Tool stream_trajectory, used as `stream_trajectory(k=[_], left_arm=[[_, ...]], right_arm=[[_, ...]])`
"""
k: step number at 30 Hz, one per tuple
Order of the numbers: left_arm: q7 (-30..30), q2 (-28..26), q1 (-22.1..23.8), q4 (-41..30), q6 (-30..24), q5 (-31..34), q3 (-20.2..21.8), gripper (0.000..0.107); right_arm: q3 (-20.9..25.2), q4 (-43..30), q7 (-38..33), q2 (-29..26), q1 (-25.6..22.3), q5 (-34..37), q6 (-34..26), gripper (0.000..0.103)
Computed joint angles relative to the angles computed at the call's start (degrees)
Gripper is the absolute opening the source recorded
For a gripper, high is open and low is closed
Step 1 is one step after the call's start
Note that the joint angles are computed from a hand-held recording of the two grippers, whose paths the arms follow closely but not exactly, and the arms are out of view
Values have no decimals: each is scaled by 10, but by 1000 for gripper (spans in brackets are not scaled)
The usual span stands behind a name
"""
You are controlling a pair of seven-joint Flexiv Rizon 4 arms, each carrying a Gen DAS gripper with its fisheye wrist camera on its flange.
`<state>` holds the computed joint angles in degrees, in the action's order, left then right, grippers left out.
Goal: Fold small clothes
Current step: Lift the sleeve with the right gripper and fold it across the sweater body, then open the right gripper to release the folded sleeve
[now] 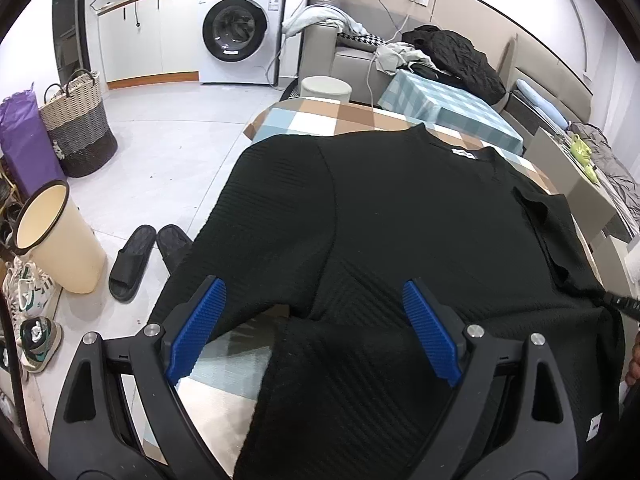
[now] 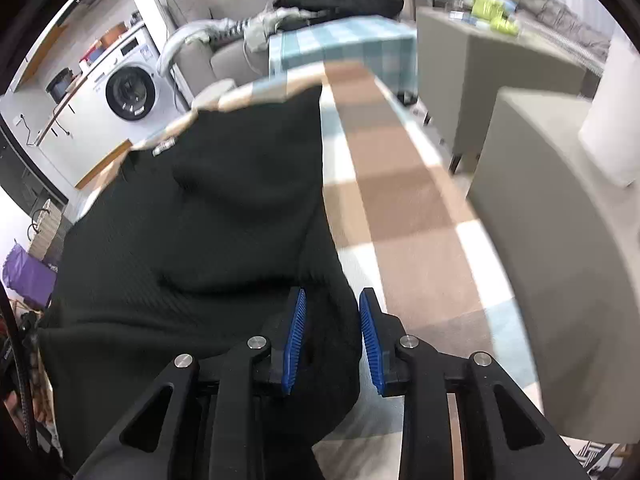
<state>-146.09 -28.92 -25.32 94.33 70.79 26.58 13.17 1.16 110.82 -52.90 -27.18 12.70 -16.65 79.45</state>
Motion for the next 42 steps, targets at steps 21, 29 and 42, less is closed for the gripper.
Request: stream_trajectory(k=[21, 29, 42], left_arm=[[48, -5, -2, 20, 8, -47, -6, 90], [-19, 18, 25, 70, 20, -52, 11, 90], [62, 57, 287, 309, 265, -290, -217, 90]], right_arm=[[63, -125, -64, -98, 52, 13, -31, 17], [114, -119, -147, -84, 21, 76, -32, 50], [112, -73, -139, -45, 22, 113, 9, 50]])
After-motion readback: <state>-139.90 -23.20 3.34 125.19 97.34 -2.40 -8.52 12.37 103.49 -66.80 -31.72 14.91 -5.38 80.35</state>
